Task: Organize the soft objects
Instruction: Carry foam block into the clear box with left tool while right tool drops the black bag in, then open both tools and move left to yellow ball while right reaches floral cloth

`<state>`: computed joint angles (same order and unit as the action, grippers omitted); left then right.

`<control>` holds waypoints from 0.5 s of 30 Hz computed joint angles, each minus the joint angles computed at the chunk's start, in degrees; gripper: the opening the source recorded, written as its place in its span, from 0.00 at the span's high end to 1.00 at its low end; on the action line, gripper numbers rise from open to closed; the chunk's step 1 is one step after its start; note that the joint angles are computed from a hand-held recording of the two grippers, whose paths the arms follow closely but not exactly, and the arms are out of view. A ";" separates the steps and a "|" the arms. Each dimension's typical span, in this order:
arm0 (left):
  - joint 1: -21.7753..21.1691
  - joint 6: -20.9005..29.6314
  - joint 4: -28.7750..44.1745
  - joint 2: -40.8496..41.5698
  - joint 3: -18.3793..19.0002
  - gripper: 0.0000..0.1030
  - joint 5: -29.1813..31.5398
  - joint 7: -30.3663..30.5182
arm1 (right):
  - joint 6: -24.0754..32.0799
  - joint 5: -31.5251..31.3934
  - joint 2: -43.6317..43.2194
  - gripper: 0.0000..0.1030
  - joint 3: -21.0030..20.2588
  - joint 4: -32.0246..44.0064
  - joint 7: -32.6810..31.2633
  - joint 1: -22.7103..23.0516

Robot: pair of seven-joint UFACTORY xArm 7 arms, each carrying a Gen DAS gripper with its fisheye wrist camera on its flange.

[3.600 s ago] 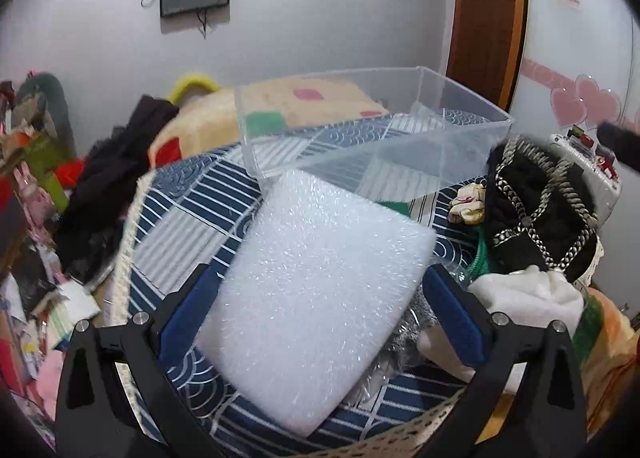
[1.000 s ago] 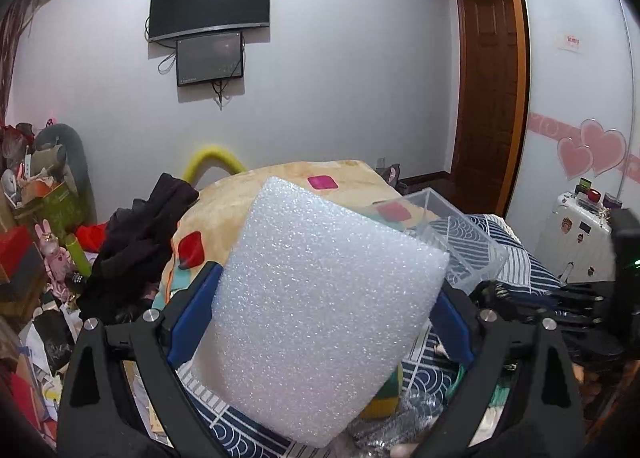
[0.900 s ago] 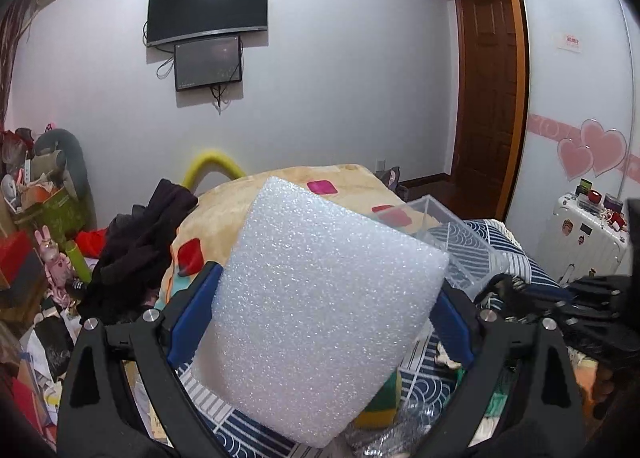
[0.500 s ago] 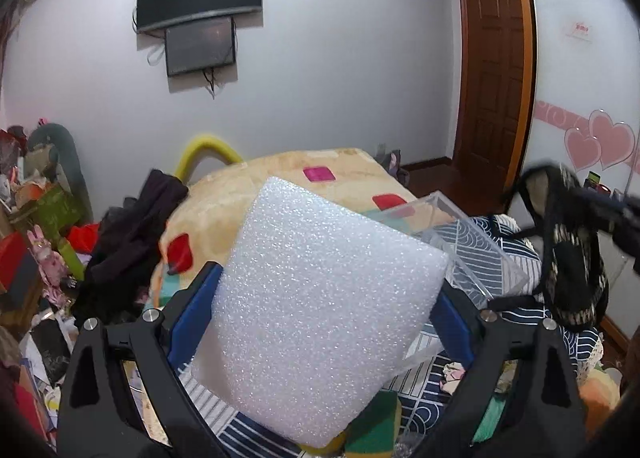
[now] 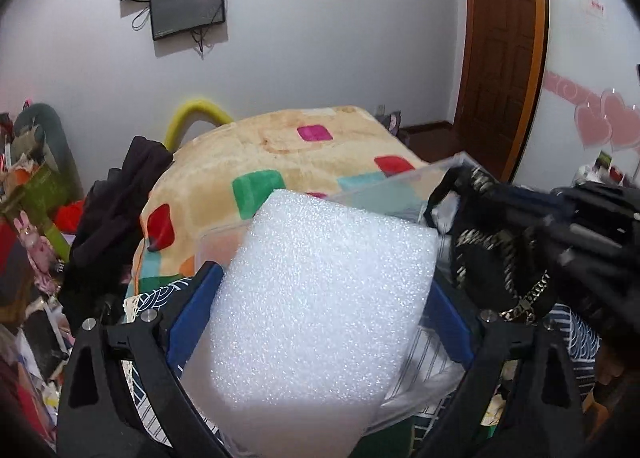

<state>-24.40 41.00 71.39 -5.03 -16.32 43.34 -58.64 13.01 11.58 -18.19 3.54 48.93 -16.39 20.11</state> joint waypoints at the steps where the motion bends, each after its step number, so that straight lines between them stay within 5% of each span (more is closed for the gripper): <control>1: -0.05 0.29 0.03 -0.03 -0.06 0.06 0.11 0.16 | 1.12 -0.28 0.29 0.89 0.03 0.37 0.05 -0.15; 12: 1.17 -2.78 -1.80 -3.26 -0.27 0.04 -5.56 3.06 | 5.66 6.78 -5.40 0.87 -3.58 -1.80 -6.63 2.56; 15: 1.84 -1.69 -0.90 -3.70 -1.37 0.01 -4.24 2.51 | 5.30 8.27 -6.75 0.80 -4.06 -2.45 -7.48 3.22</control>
